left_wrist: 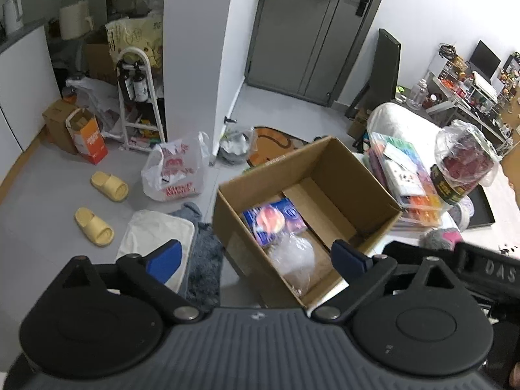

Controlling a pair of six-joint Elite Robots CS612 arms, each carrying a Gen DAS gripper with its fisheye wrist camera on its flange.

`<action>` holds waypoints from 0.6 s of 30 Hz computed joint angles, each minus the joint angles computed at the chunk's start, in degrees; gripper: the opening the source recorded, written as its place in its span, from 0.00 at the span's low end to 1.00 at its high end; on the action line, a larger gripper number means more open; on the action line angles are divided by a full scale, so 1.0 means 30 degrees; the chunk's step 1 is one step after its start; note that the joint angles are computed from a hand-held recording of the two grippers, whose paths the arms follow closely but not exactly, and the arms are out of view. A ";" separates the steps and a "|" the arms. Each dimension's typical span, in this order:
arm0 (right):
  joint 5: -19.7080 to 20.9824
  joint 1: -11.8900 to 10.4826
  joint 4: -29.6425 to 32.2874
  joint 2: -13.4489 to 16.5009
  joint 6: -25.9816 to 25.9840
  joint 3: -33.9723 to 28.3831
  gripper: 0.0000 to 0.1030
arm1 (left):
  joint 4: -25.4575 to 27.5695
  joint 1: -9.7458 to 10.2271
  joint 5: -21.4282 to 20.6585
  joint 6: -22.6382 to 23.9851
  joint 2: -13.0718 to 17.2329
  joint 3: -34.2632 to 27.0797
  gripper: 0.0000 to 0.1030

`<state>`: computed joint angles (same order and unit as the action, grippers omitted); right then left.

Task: Organize soft objects
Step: 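Carry both items to the cardboard box and release them inside with both tools, then move both tools back over the table toward the plush toy and paper ball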

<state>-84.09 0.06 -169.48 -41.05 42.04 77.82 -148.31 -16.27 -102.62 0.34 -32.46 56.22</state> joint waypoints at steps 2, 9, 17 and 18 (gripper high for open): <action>-0.0327 -0.0006 -0.0024 -0.0268 -0.0101 0.0441 0.85 | -0.0406 -0.0019 -0.0122 -0.0135 -0.0126 0.0317 1.00; -0.1350 -0.0113 -0.0489 -0.1268 -0.0643 0.2104 0.97 | -0.3044 -0.0228 0.0790 -0.0225 -0.0755 0.1860 1.00; -0.2451 -0.0237 -0.1433 -0.2347 -0.1016 0.3915 1.00 | -0.2774 -0.0312 -0.0080 0.0746 -0.1451 0.2623 1.00; -0.2483 -0.0253 -0.1548 -0.2467 -0.1042 0.4116 1.00 | -0.2690 -0.0340 -0.0098 0.0865 -0.1554 0.2739 1.00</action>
<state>-91.53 -0.70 -174.12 -48.45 38.92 90.17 -156.38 -17.29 -102.91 2.94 -37.12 64.44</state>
